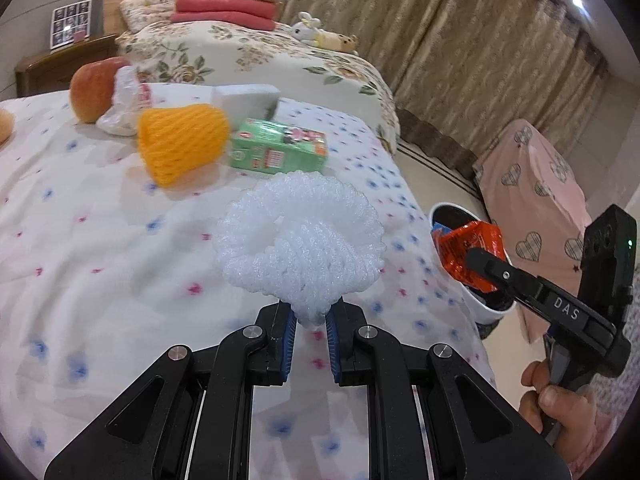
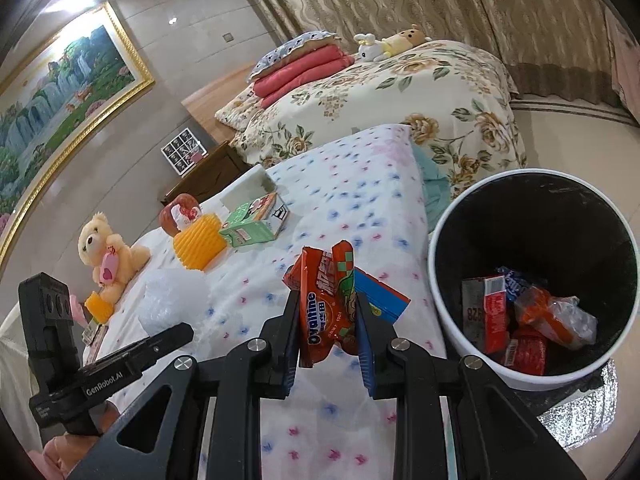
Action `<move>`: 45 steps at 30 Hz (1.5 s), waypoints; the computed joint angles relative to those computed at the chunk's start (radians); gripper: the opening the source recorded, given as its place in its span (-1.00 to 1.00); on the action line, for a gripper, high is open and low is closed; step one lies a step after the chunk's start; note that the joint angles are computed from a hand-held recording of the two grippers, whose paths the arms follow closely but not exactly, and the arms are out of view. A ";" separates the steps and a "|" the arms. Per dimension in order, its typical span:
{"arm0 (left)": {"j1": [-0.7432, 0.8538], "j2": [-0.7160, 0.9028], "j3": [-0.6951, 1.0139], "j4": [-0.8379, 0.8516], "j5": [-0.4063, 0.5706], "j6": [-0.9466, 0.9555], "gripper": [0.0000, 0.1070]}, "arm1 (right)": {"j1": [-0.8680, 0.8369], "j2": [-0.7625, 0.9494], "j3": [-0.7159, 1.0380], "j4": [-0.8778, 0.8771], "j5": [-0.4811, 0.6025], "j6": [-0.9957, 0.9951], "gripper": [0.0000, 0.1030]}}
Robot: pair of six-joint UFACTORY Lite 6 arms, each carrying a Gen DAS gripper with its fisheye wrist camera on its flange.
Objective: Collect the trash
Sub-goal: 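Carry the white foam net and red packet over the bin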
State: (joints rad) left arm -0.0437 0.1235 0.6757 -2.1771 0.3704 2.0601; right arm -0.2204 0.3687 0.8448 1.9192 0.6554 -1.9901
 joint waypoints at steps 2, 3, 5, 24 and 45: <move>-0.029 -0.001 0.003 -0.022 -0.012 0.015 -0.77 | -0.015 -0.006 -0.008 -0.005 0.009 -0.001 -0.51; -0.043 -0.001 0.006 -0.022 -0.018 0.012 -0.77 | -0.022 -0.009 -0.013 -0.008 0.014 -0.002 -0.51; -0.070 0.001 0.013 -0.035 -0.028 0.015 -0.77 | -0.042 -0.011 -0.016 -0.016 0.022 -0.002 -0.51; -0.286 0.108 0.175 -0.062 -0.108 0.014 -0.77 | -0.249 0.014 0.018 -0.119 0.058 0.046 -0.51; -0.420 0.312 0.484 0.188 -0.195 -0.251 -0.77 | -0.359 0.109 0.145 -0.208 0.041 0.109 -0.51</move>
